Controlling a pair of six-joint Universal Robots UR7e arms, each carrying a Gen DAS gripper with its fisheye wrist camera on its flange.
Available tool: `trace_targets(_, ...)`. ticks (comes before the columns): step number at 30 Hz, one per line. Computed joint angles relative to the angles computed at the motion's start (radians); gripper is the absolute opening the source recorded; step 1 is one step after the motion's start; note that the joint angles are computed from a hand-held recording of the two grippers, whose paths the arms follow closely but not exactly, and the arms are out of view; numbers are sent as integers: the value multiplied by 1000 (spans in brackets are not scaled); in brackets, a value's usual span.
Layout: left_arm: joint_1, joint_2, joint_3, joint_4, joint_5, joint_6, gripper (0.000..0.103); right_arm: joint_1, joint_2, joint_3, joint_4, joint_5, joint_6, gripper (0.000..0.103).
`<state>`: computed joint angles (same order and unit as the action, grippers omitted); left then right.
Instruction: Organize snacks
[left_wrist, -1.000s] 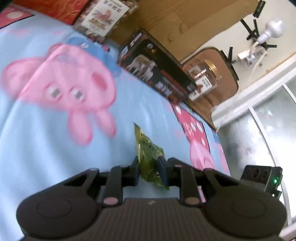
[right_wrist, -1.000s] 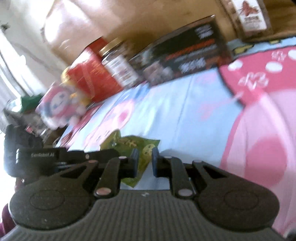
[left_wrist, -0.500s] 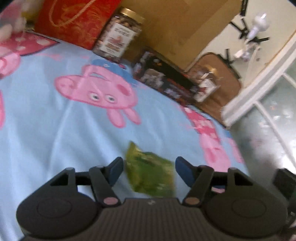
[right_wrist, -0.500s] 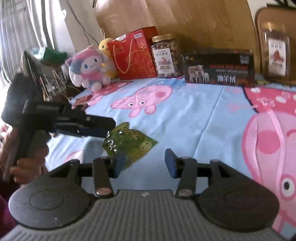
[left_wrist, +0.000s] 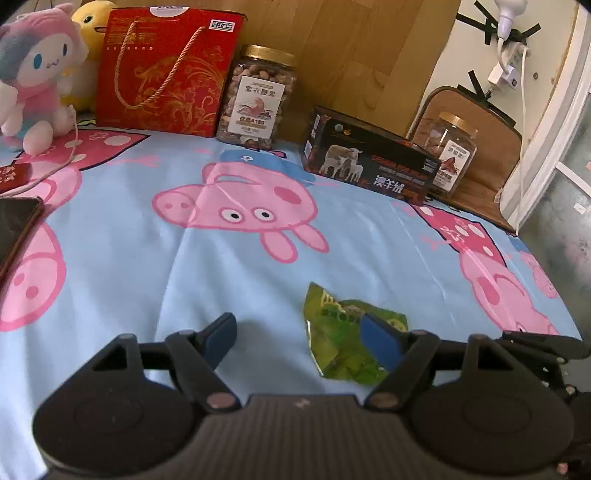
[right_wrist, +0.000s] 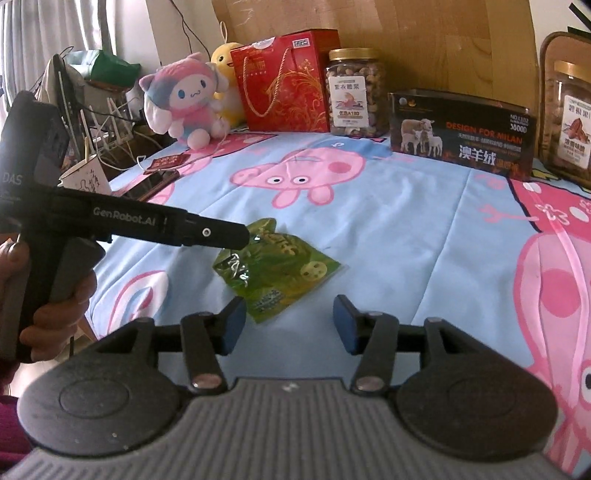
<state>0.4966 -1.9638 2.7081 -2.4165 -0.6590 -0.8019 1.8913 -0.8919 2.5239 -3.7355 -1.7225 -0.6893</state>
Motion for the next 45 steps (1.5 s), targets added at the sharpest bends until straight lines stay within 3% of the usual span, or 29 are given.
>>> trace_targets(28,-61,-71,-2,221,51,-147,77,-6,21,17,-63,13,8,60)
trace_targets(45,-75,-46,-16,293,71,-206,77,1,27,-2,-30,29,-24,65)
